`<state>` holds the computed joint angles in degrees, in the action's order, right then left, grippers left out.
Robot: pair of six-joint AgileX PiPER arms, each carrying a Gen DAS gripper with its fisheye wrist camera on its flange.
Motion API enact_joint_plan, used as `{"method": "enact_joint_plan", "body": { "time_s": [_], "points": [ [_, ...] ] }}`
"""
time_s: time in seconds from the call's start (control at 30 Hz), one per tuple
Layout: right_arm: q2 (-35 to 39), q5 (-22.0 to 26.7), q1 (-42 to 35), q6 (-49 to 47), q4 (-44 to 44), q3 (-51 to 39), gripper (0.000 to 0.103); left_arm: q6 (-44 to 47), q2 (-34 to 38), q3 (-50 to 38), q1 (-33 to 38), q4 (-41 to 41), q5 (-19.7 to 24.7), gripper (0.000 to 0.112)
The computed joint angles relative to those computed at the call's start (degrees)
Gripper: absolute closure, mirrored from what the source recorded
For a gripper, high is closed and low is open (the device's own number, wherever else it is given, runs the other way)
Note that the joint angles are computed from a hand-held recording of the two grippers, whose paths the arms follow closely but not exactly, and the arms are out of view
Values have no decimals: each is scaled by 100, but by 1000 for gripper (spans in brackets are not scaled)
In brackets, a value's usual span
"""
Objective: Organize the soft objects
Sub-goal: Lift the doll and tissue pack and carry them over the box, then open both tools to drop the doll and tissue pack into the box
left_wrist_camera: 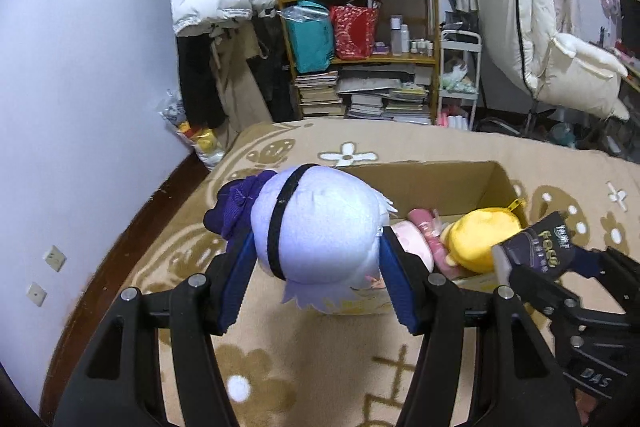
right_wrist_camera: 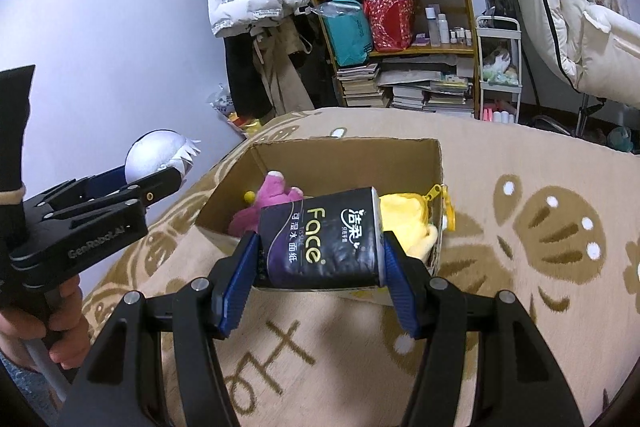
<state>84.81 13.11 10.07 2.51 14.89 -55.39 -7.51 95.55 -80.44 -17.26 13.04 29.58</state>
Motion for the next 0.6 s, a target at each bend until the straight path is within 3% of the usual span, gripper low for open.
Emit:
{"method": "enact_joint_plan", "body": {
  "time_s": [0.6],
  "points": [
    [1206, 479, -705, -2102, 1588, -1201, 39, 690, 980, -975, 19, -628, -182, 52]
  ]
}}
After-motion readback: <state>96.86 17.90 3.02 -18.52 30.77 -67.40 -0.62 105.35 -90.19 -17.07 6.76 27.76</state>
